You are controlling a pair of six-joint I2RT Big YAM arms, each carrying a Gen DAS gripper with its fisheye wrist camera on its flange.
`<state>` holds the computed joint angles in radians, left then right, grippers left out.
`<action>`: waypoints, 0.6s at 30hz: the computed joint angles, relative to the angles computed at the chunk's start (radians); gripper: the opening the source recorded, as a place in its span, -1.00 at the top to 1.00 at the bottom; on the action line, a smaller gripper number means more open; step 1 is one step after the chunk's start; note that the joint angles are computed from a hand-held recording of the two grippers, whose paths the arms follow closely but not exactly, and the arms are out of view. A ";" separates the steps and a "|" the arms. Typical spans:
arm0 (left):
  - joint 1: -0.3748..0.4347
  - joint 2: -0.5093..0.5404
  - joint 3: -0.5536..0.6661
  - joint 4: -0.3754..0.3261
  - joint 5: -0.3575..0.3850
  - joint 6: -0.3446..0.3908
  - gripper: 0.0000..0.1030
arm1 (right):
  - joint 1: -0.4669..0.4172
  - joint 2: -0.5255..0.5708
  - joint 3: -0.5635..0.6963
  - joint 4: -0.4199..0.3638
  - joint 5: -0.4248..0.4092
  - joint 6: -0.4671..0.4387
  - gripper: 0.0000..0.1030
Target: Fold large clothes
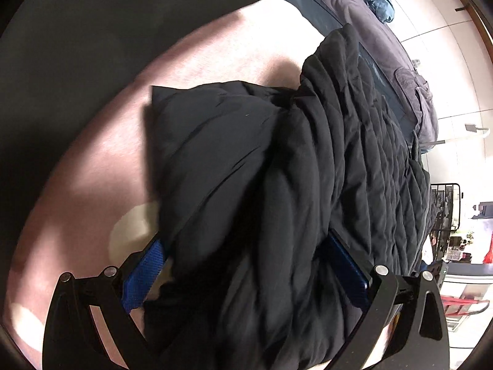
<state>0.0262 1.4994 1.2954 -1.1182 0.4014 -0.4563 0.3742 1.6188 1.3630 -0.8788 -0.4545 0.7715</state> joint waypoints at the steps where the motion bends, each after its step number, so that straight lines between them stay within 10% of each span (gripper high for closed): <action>1: -0.003 0.011 0.006 0.002 0.001 -0.006 -0.90 | 0.005 0.013 0.016 -0.009 0.017 -0.012 -0.91; 12: -0.039 0.052 0.045 0.012 -0.047 -0.083 -0.88 | 0.039 0.057 0.099 -0.103 0.128 -0.007 -0.83; 18: -0.099 0.034 0.083 -0.027 -0.151 -0.103 -0.41 | 0.097 0.061 0.174 -0.197 0.258 -0.045 -0.11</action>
<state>-0.0730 1.5335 1.3785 -1.1453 0.2508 -0.5594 0.4710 1.6797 1.5371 -1.0758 -0.1968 0.7263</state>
